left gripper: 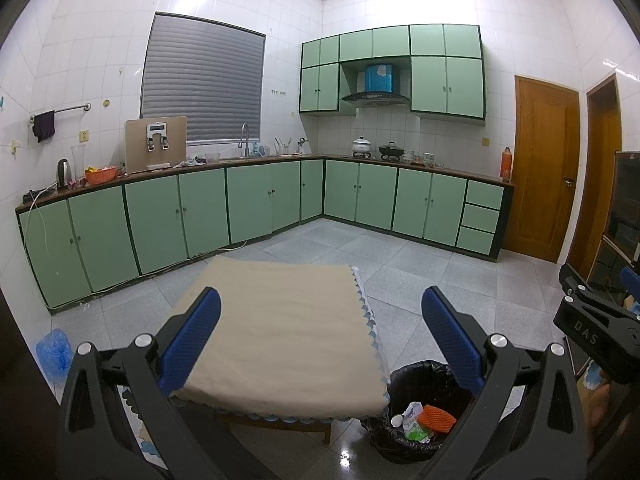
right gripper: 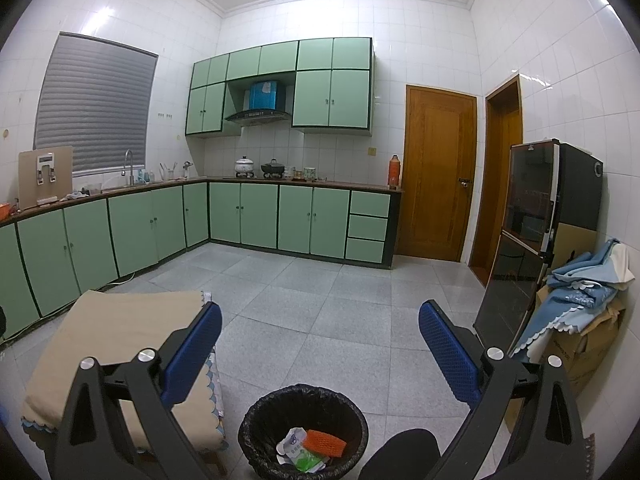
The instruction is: Collect trash
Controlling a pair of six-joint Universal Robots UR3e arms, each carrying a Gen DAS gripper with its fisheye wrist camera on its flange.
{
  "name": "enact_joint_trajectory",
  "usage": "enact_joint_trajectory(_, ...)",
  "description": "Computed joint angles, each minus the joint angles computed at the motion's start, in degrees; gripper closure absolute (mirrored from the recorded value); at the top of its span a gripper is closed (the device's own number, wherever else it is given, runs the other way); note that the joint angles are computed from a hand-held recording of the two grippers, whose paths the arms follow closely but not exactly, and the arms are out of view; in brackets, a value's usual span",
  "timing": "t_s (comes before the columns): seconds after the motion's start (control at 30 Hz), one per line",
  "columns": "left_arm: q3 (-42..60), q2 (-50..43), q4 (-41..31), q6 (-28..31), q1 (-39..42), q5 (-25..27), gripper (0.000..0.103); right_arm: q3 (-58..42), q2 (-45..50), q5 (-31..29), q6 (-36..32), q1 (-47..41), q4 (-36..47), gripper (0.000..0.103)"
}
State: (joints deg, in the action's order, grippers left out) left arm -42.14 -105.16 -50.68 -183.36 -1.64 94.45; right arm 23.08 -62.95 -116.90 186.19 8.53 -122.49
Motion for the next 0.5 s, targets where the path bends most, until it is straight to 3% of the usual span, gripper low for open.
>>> enact_joint_trajectory(0.5,-0.5,0.2,0.0,0.1,0.0,-0.1,0.006,-2.5,1.0,0.4,-0.1,-0.2,1.8,0.006)
